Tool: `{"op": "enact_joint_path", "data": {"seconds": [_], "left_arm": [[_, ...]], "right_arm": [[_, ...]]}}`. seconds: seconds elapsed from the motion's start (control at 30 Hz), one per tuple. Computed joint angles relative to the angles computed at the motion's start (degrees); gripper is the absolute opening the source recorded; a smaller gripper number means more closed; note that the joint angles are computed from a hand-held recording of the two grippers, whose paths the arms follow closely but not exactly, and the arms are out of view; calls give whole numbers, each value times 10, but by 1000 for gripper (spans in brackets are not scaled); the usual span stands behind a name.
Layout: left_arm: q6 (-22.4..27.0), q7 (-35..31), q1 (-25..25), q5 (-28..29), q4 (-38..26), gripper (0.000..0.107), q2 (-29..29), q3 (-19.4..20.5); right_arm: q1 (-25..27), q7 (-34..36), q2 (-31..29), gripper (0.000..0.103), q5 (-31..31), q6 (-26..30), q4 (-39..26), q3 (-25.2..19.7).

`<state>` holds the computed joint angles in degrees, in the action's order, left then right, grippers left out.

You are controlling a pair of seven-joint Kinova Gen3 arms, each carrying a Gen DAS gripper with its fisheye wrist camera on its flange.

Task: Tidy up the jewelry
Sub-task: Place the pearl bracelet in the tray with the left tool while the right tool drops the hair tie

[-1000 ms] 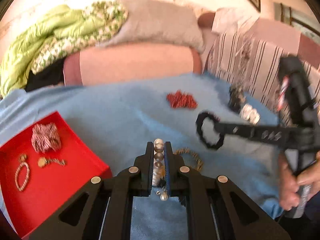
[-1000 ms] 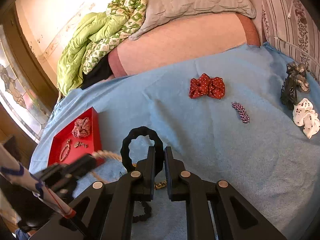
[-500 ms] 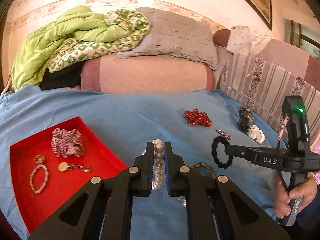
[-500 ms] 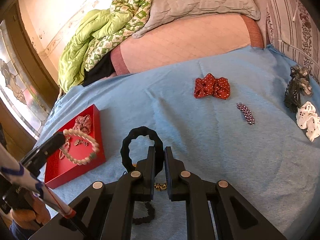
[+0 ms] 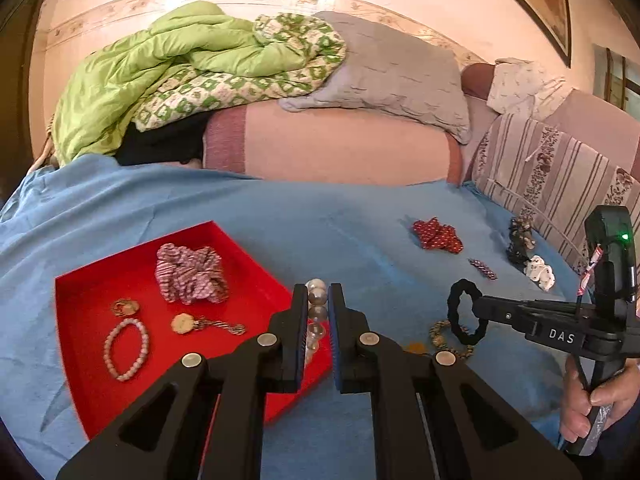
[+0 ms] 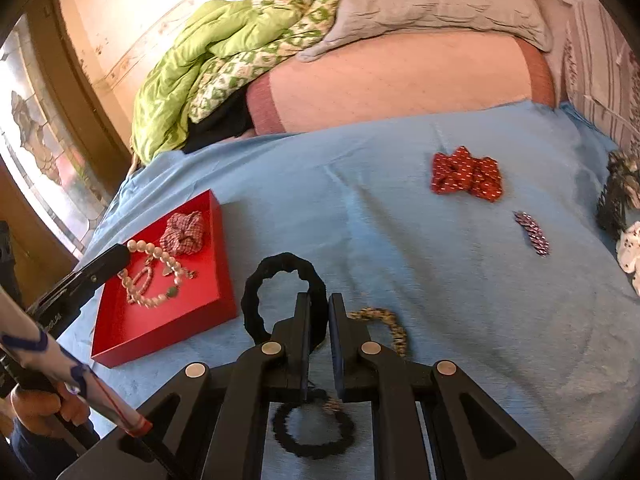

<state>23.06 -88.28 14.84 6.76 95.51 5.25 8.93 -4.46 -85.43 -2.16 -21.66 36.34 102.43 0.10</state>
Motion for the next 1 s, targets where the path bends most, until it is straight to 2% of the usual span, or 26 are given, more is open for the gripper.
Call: {"op": "enact_joint_path", "data": {"seconds": [0.23, 0.43, 0.7, 1.0], "left_arm": [[10, -25, -28, 36, 12, 10, -14, -9], [37, -7, -44, 30, 7, 10, -9, -23], [86, 7, -76, 50, -19, 9, 18, -34], [104, 44, -89, 38, -28, 10, 30, -44]], "right_arm": [[-14, -19, 13, 10, 6, -1, -14, -14], [-38, -51, 29, 10, 33, 0, -42, -33], [-71, -82, 83, 10, 59, 27, -101, -55], [-110, -128, 151, 10, 116, 62, -171, -64]]}}
